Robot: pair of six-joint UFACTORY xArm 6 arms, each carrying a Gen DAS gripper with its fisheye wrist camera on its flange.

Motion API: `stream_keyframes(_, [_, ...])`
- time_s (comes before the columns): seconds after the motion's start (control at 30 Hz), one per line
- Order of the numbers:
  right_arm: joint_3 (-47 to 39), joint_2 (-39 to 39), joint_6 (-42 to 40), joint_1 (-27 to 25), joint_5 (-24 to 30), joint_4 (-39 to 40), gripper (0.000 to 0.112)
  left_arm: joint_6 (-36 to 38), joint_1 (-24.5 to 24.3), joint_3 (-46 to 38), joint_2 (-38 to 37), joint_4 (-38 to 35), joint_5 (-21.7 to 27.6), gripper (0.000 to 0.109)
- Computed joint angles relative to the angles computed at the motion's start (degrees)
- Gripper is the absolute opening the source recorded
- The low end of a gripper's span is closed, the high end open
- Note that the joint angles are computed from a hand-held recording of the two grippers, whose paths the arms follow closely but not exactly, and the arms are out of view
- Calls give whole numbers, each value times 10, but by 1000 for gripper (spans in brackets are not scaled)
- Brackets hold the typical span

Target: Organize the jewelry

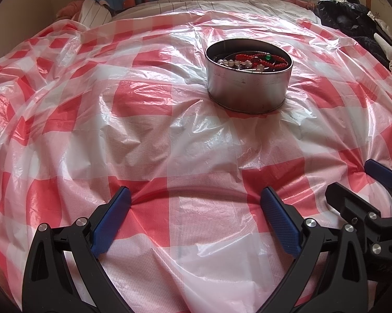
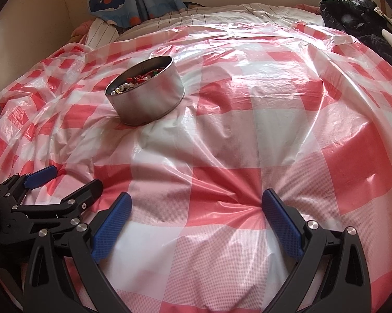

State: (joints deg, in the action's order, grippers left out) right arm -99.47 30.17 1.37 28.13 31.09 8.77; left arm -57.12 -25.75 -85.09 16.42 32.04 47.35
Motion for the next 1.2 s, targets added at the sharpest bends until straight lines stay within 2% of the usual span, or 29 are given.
stream_keyframes(0.2, [-2, 1, 6, 2, 2, -8, 96, -1, 2, 8, -4, -3, -11, 96])
stream_keyframes(1.2, [-2, 1, 7, 3, 2, -5, 96, -1, -1, -2, 1, 2, 2, 96])
